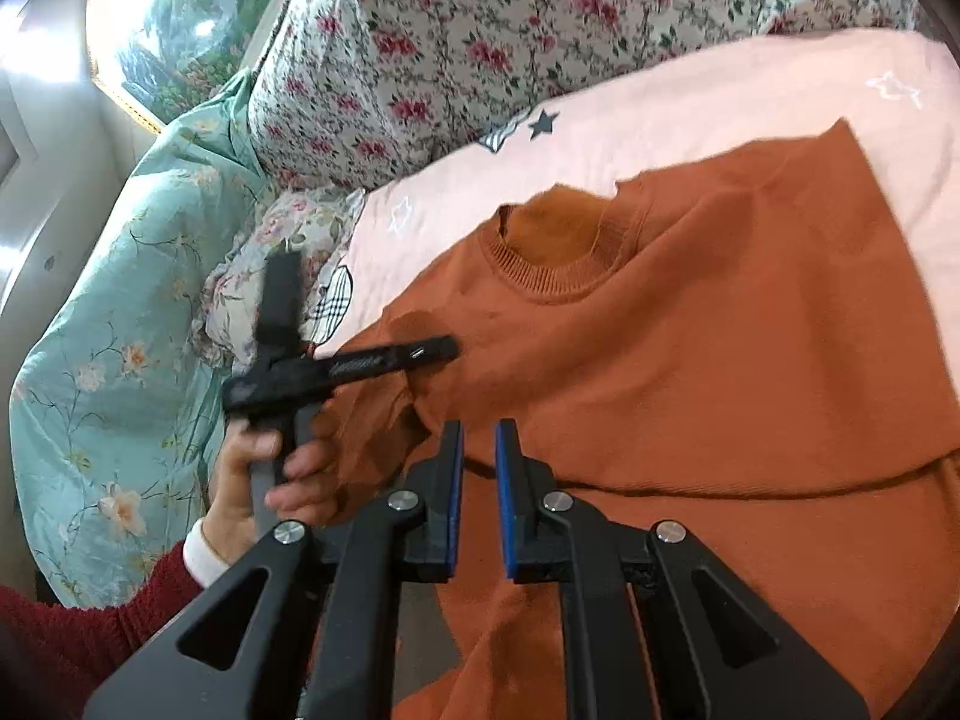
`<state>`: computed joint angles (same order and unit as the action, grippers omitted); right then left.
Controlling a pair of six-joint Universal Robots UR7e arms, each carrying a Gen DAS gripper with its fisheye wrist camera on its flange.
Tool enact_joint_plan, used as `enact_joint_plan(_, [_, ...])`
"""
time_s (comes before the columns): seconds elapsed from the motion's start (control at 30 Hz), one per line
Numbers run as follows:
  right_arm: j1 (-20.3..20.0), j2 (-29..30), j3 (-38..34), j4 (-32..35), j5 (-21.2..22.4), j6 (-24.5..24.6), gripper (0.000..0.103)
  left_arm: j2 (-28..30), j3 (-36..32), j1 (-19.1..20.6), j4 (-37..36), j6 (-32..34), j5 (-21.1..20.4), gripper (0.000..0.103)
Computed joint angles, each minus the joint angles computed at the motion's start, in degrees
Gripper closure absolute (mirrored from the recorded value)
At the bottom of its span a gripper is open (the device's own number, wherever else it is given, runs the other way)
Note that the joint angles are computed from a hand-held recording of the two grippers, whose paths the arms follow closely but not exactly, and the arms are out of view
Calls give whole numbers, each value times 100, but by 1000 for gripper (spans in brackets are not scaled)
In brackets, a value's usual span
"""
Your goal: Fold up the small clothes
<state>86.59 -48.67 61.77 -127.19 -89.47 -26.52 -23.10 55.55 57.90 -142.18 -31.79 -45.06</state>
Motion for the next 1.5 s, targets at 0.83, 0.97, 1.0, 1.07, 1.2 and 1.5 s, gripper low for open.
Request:
enact_joint_plan(0.83, [-226, -230, -5, -1122, -1210, 270, 91, -869, 2131, -288, -1812, -120, 1012, 101])
enact_joint_plan(0.97, [-216, 309, -911, -924, -1844, 274, 76, -987, 2423, -334, -2091, -438, 1234, 101])
enact_joint_plan(1.0, [-218, 492, -1216, -887, -1990, 244, 61, -1024, 2485, -323, -2102, -490, 1193, 101])
enact_joint_plan(1.07, [-230, 741, -1605, -834, -2101, 148, 53, -986, 2403, -292, -1887, -590, 1079, 101])
enact_joint_plan(1.2, [-229, 1297, -2485, -98, -2241, -25, 53, -954, 2387, -285, -1703, -675, 1010, 101])
enact_joint_plan(1.5, [-148, 1775, -3103, -129, -2806, -700, 93, -884, 2187, -345, -1996, -241, 630, 100])
